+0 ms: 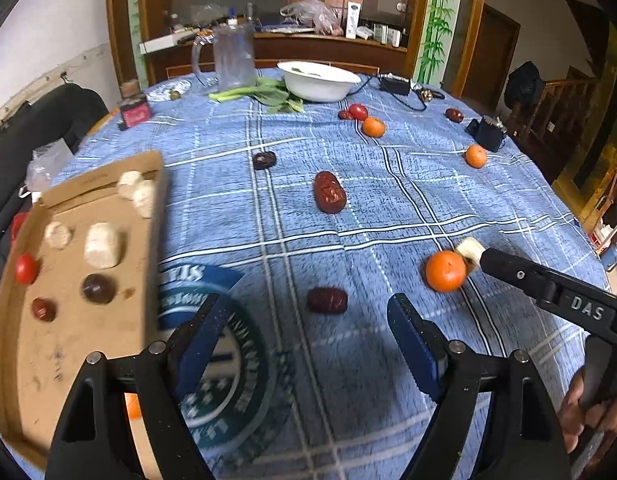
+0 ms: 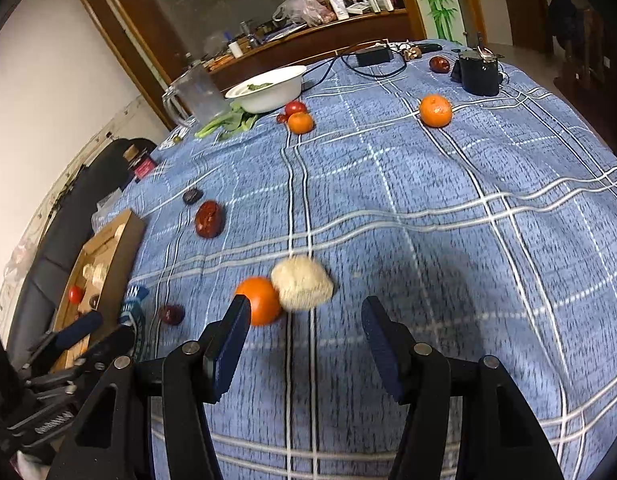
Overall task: Organize fruits
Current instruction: 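Grasp another red date with the left tool while the right tool grasps an orange, then carry the date and orange into the tray and open both tools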
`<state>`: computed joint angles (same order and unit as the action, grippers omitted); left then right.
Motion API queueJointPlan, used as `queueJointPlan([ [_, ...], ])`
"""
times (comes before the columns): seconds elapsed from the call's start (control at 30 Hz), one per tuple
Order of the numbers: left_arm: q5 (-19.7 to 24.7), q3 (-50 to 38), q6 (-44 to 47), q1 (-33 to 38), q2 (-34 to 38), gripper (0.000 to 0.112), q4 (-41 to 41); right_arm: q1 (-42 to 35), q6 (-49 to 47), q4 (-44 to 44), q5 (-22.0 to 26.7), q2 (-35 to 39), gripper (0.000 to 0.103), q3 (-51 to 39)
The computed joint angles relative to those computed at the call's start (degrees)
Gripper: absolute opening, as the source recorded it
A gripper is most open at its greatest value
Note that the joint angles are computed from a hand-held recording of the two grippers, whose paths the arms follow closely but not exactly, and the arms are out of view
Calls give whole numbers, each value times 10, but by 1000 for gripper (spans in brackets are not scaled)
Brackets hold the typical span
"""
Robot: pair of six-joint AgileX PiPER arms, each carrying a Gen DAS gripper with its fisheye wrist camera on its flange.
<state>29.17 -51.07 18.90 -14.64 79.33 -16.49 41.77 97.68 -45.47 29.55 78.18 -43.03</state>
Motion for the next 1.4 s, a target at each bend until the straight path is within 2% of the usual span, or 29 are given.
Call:
queueJointPlan([
  [0.07, 2, -17, 7, -5, 31, 81, -9, -12, -29, 17, -3, 15, 61, -11],
  [0.1, 6, -22, 15, -5, 42, 73, -18, -20, -56, 36, -10, 24, 61, -16],
  [0.13, 16, -29, 35, -2, 54, 60, -38, -27, -80, 54, -12, 32, 61, -22],
  [0.17, 23, -32, 46, 0, 61, 55, -50, -35, -96, 64, -14, 37, 61, -23],
  [0.2, 31, -34, 61, 3, 69, 51, -65, -40, -92, 61, -19, 36, 61, -19],
  [0.27, 27, -29, 79, 8, 73, 50, -82, -56, -84, 61, -43, 24, 61, -3],
  [0.33, 23, -25, 94, 12, 73, 49, -96, -51, -44, 28, -23, 16, 65, 1],
  [0.43, 16, -16, 138, 22, 73, 49, -141, -21, 13, -18, 54, 14, 66, -12],
  [0.47, 11, -12, 151, 24, 72, 49, -153, -14, 25, -28, 66, 10, 66, -12],
  [0.57, 16, -10, 191, 35, 74, 49, -194, -8, 57, -76, 14, -10, 66, 7],
  [0.6, 21, -10, 205, 41, 75, 40, -210, -6, 60, -93, -16, -12, 66, 10],
  [0.63, 31, -13, 220, 50, 80, 26, -227, -7, 54, -100, -36, -10, 66, 11],
  [0.73, 45, -18, 241, 62, 85, 26, -252, -9, 0, -80, -90, 15, 67, -5],
  [0.77, 46, -19, 242, 62, 86, 26, -254, -6, -23, -63, -90, 27, 67, -14],
  [0.87, 46, -21, 248, 64, 89, 26, -264, 3, -92, -5, -42, 71, 66, -54],
  [0.97, 41, -19, 253, 62, 90, 26, -270, -8, -133, 38, -34, 99, 62, -67],
  [1.1, 42, -19, 259, 64, 91, 26, -277, 10, -133, 16, 6, 123, 54, -95],
  [1.13, 45, -20, 264, 67, 92, 26, -283, 14, -128, 8, 9, 125, 45, -96],
  [1.2, 53, -21, 275, 74, 94, 26, -296, 25, -138, 8, 14, 129, 35, -104],
  [1.27, 66, -23, 293, 85, 99, 26, -317, 45, -132, -6, 52, 141, 35, -124],
  [1.4, 67, -16, 306, 93, 90, 26, -337, 67, -116, -15, 67, 129, 35, -123],
])
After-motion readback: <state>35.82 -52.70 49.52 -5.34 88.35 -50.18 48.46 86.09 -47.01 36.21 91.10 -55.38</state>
